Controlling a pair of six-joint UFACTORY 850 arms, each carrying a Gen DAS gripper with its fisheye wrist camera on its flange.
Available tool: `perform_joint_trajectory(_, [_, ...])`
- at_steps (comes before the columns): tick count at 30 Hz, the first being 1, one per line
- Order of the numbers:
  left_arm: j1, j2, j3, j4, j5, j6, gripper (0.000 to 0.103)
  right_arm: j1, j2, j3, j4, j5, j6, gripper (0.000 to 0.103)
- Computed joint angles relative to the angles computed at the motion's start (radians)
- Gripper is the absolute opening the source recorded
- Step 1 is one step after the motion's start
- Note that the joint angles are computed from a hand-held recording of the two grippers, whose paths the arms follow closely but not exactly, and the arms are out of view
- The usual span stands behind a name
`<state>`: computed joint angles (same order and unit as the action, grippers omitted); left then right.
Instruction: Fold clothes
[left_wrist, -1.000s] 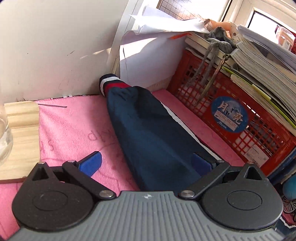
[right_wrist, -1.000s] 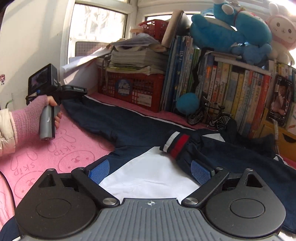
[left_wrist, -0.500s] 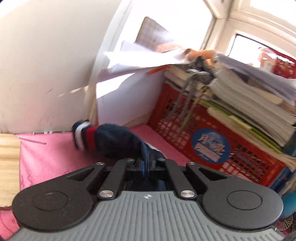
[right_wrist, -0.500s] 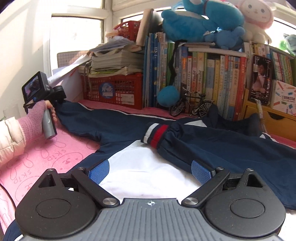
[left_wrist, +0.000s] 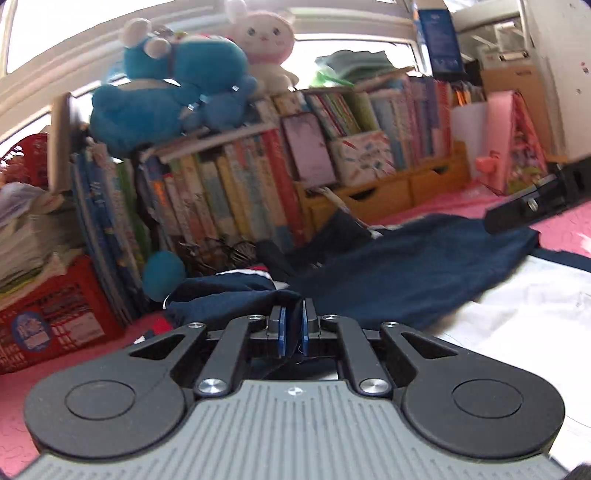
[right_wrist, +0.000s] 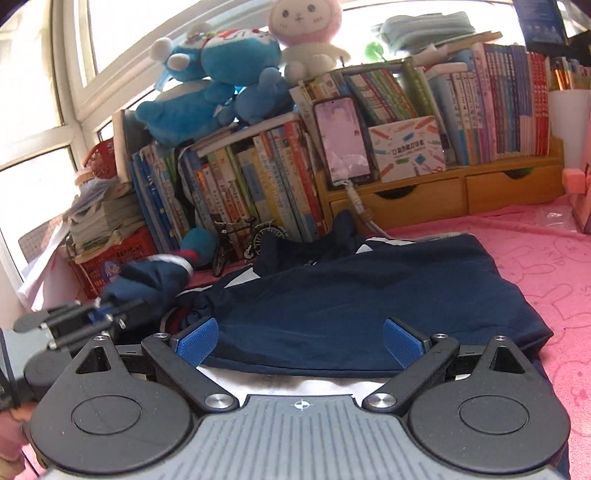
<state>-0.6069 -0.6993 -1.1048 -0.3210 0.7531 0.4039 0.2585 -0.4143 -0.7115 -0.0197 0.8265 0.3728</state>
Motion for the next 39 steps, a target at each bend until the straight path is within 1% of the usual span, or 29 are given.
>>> perform_joint_trajectory(1, [-0.007, -0.011, -0.016, 0.014, -0.071, -0.016, 0.017, -0.009, 0.001, -0.001, -0.019, -0.006, 0.015, 0.098])
perform_joint_trajectory(3, [-0.010, -0.023, -0.028, 0.032, -0.134, -0.055, 0.022, -0.018, -0.002, -0.010, -0.056, -0.024, 0.032, 0.099])
perform_joint_trajectory(5, [-0.013, -0.013, -0.003, 0.059, -0.139, -0.101, 0.030, -0.012, -0.013, -0.034, -0.091, -0.049, 0.024, 0.099])
perform_joint_trajectory(6, [-0.013, -0.003, 0.015, 0.077, -0.138, -0.131, 0.031, -0.006, -0.020, -0.051, -0.107, -0.062, 0.013, 0.099])
perform_joint_trajectory(7, [-0.010, 0.020, 0.049, 0.105, -0.124, -0.178, 0.033, 0.007, -0.030, -0.074, -0.116, -0.075, -0.016, 0.099])
perform_joint_trajectory(9, [-0.003, 0.070, 0.125, 0.134, -0.080, -0.258, 0.043, 0.049, -0.052, -0.128, -0.106, -0.099, -0.118, 0.099])
perform_joint_trajectory(10, [0.002, 0.097, 0.165, 0.131, -0.052, -0.280, 0.052, 0.068, -0.064, -0.155, -0.103, -0.111, -0.166, 0.099])
perform_joint_trajectory(11, [0.006, 0.122, 0.206, 0.115, -0.021, -0.289, 0.056, 0.086, -0.076, -0.178, -0.101, -0.118, -0.212, 0.099])
perform_joint_trajectory(13, [0.009, 0.163, 0.275, 0.045, 0.028, -0.274, 0.057, 0.131, -0.105, -0.231, -0.092, -0.128, -0.322, 0.099])
perform_joint_trajectory(15, [0.011, 0.192, 0.328, -0.071, 0.061, -0.231, 0.057, 0.162, -0.136, -0.277, -0.104, -0.146, -0.378, 0.098])
perform_joint_trajectory(17, [0.025, 0.215, 0.361, -0.159, 0.062, -0.230, 0.057, 0.189, -0.162, -0.320, -0.124, -0.186, -0.416, 0.098])
perform_joint_trajectory(19, [0.045, 0.234, 0.386, -0.210, 0.055, -0.257, 0.057, 0.228, -0.209, -0.377, -0.071, -0.243, -0.525, 0.097])
perform_joint_trajectory(20, [0.053, 0.243, 0.395, -0.223, 0.052, -0.268, 0.057, 0.245, -0.228, -0.398, -0.005, -0.264, -0.608, 0.096])
perform_joint_trajectory(21, [0.061, 0.251, 0.403, -0.236, 0.049, -0.278, 0.057, 0.261, -0.246, -0.416, 0.070, -0.276, -0.688, 0.093])
perform_joint_trajectory(22, [0.067, 0.258, 0.410, -0.248, 0.046, -0.285, 0.057, 0.272, -0.257, -0.424, 0.155, -0.265, -0.744, 0.091])
perform_joint_trajectory(23, [0.070, 0.260, 0.412, -0.254, 0.050, -0.286, 0.057, 0.284, -0.268, -0.434, 0.245, -0.254, -0.806, 0.082])
perform_joint_trajectory(24, [0.069, 0.259, 0.414, -0.260, 0.054, -0.282, 0.057, 0.293, -0.281, -0.442, 0.315, -0.239, -0.847, 0.062])
perform_joint_trajectory(25, [0.068, 0.258, 0.415, -0.262, 0.059, -0.281, 0.057, 0.294, -0.287, -0.443, 0.350, -0.219, -0.846, 0.052])
perform_joint_trajectory(26, [0.068, 0.256, 0.415, -0.262, 0.063, -0.281, 0.058, 0.283, -0.274, -0.429, 0.365, -0.201, -0.803, 0.043])
perform_joint_trajectory(27, [0.068, 0.253, 0.414, -0.256, 0.064, -0.285, 0.058, 0.270, -0.262, -0.413, 0.361, -0.181, -0.741, 0.040])
perform_joint_trajectory(30, [0.068, 0.240, 0.405, -0.237, 0.067, -0.301, 0.059, 0.227, -0.227, -0.372, 0.356, -0.134, -0.562, 0.040])
perform_joint_trajectory(33, [0.066, 0.223, 0.387, -0.221, 0.066, -0.321, 0.060, 0.166, -0.207, -0.348, 0.372, -0.146, -0.398, 0.040])
perform_joint_trajectory(36, [0.058, 0.208, 0.369, -0.219, 0.066, -0.329, 0.064, 0.100, -0.218, -0.356, 0.416, -0.212, -0.226, 0.042])
perform_joint_trajectory(37, [0.055, 0.204, 0.366, -0.220, 0.070, -0.328, 0.067, 0.075, -0.226, -0.360, 0.403, -0.252, -0.154, 0.042])
perform_joint_trajectory(38, [0.052, 0.201, 0.363, -0.222, 0.073, -0.325, 0.067, 0.051, -0.234, -0.364, 0.382, -0.287, -0.083, 0.042])
perform_joint_trajectory(39, [0.050, 0.199, 0.362, -0.224, 0.074, -0.320, 0.067, 0.037, -0.240, -0.361, 0.344, -0.298, -0.022, 0.044])
